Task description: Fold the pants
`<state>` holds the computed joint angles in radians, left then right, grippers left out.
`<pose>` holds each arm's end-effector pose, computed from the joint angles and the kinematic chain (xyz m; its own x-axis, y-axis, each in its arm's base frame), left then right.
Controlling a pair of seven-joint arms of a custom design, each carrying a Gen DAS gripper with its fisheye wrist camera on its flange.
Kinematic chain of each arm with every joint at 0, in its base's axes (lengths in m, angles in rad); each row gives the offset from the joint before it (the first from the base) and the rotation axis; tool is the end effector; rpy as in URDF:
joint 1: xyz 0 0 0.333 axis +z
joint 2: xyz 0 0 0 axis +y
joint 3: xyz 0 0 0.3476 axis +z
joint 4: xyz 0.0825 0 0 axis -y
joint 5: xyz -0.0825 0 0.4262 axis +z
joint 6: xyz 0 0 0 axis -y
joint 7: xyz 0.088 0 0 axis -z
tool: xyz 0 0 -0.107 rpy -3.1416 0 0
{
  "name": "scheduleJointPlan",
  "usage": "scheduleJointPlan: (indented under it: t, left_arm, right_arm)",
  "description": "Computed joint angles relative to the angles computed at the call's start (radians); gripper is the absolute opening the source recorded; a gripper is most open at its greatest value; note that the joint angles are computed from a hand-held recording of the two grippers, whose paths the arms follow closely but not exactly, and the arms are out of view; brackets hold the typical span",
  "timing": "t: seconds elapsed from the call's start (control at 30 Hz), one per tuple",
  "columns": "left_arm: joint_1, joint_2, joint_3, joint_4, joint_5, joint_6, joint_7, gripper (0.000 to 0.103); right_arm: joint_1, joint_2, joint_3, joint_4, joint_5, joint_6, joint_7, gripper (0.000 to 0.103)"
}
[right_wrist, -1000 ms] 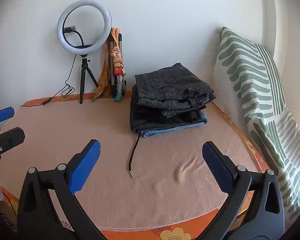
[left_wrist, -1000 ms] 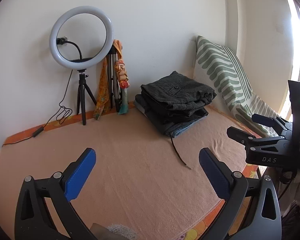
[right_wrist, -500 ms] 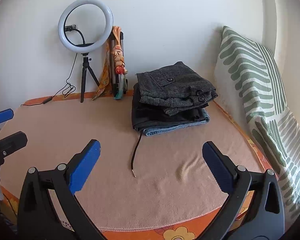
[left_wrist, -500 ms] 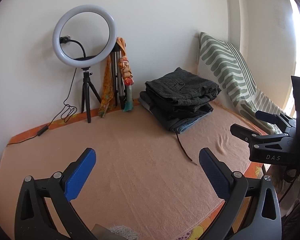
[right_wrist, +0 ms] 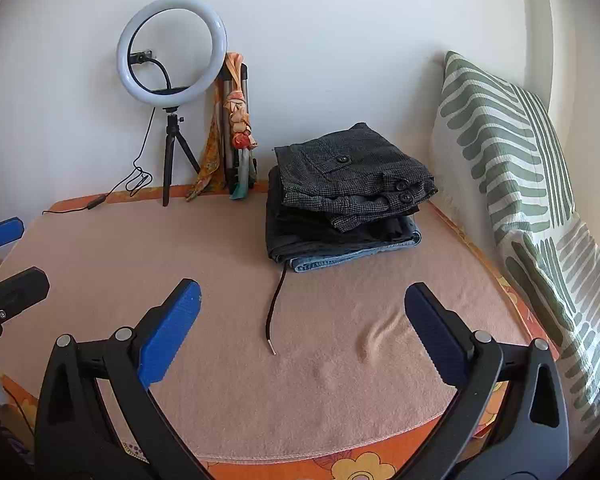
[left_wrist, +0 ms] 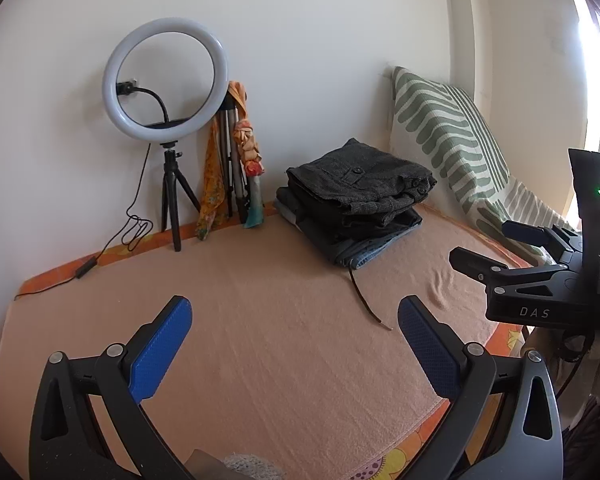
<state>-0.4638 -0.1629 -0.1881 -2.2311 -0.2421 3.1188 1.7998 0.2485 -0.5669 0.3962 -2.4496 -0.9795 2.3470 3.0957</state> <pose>0.4659 -0.3374 0.5784 -0.6033 -0.7974 -0.0163 -0.3894 0.3123 -0.8665 0.3564 0.2777 0.5499 -0.3184 -0.9471 0.0396 -0.4633 0.1190 -0.8782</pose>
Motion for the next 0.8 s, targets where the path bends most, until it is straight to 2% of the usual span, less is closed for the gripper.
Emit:
scheduleJointPlan:
  t: [0.8]
  left_arm:
    - [-0.01, -0.013, 0.006, -0.004, -0.008, -0.014, 0.004, 0.102]
  right_arm:
    - [0.012, 0.016, -0.003, 0.008, 0.003, -0.001, 0.004, 0.103]
